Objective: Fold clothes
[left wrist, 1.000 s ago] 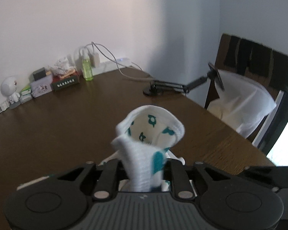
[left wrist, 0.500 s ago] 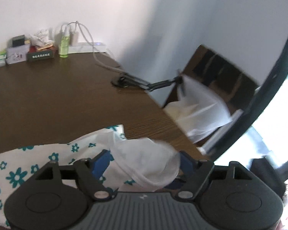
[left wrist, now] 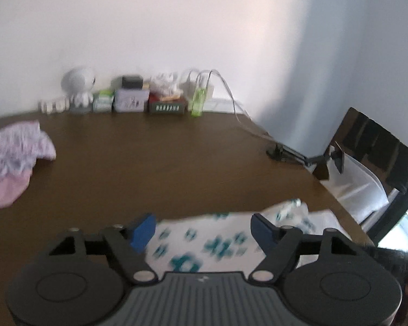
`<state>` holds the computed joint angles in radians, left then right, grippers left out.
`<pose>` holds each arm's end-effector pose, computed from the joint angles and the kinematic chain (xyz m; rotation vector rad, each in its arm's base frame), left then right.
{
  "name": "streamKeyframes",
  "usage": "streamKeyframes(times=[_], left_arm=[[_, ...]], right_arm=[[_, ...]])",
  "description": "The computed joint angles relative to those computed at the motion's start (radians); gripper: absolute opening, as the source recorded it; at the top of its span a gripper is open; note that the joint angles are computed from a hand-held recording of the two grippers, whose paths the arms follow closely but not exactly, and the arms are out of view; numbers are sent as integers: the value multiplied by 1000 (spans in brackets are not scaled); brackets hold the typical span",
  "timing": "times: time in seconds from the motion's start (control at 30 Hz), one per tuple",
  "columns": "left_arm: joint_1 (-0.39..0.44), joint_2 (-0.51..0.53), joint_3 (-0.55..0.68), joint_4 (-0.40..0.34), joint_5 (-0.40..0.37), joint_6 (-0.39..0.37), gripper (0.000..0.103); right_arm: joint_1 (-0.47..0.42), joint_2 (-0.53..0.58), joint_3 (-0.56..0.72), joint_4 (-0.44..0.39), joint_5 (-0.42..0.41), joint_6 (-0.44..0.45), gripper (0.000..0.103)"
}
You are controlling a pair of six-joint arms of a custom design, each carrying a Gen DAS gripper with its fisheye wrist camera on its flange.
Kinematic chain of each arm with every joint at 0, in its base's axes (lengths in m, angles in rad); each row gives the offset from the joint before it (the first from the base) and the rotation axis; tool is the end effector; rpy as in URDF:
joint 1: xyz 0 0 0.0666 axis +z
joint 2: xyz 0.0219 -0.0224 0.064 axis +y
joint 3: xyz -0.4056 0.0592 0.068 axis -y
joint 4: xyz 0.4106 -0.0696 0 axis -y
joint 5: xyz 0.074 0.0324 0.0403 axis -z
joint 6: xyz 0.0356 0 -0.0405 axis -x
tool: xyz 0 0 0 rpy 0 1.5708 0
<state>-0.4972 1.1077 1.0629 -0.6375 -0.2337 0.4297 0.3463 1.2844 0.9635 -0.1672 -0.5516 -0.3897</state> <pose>0.3517 -0.1819 0.4368 -0.0495 2.2416 -0.2413 0.4211 0.1713 0.3603 -0.3127 2.1143 1.0122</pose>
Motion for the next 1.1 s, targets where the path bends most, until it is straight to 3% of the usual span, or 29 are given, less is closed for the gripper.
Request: streamKeyframes(times=[0.1, 0.2, 0.27, 0.37, 0.43, 0.53, 0.63, 0.77, 0.87, 1.0, 1.1], left_arm=[[1, -46, -54, -15, 32, -93, 77], [-34, -48, -81, -51, -69, -174, 76], [-36, -51, -101, -37, -81, -203, 76], [-30, -44, -119, -2, -53, -241, 71], [-34, -32, -121, 11, -60, -275, 58], [-36, -22, -127, 37, -80, -264, 39], [-26, -27, -140, 62, -93, -198, 26], [-7, -51, -159, 84, -93, -127, 23], [9, -48, -153, 49, -80, -105, 30], [24, -82, -150, 27, -12, -133, 74], [43, -135, -156, 95, 61, -165, 83]], right_arm=[[5, 16, 20, -13, 26, -27, 70], [17, 38, 43, -31, 55, -51, 64], [27, 54, 57, -42, 68, -69, 50], [46, 72, 76, -56, 100, -89, 39], [55, 72, 76, -39, 110, -97, 29], [69, 71, 77, -15, 121, -98, 26], [76, 81, 83, -7, 122, -105, 26], [78, 92, 91, 23, 100, -111, 26], [86, 103, 115, -38, 107, -77, 30], [71, 59, 90, -39, 137, -75, 42], [69, 11, 84, -31, 229, -26, 57]])
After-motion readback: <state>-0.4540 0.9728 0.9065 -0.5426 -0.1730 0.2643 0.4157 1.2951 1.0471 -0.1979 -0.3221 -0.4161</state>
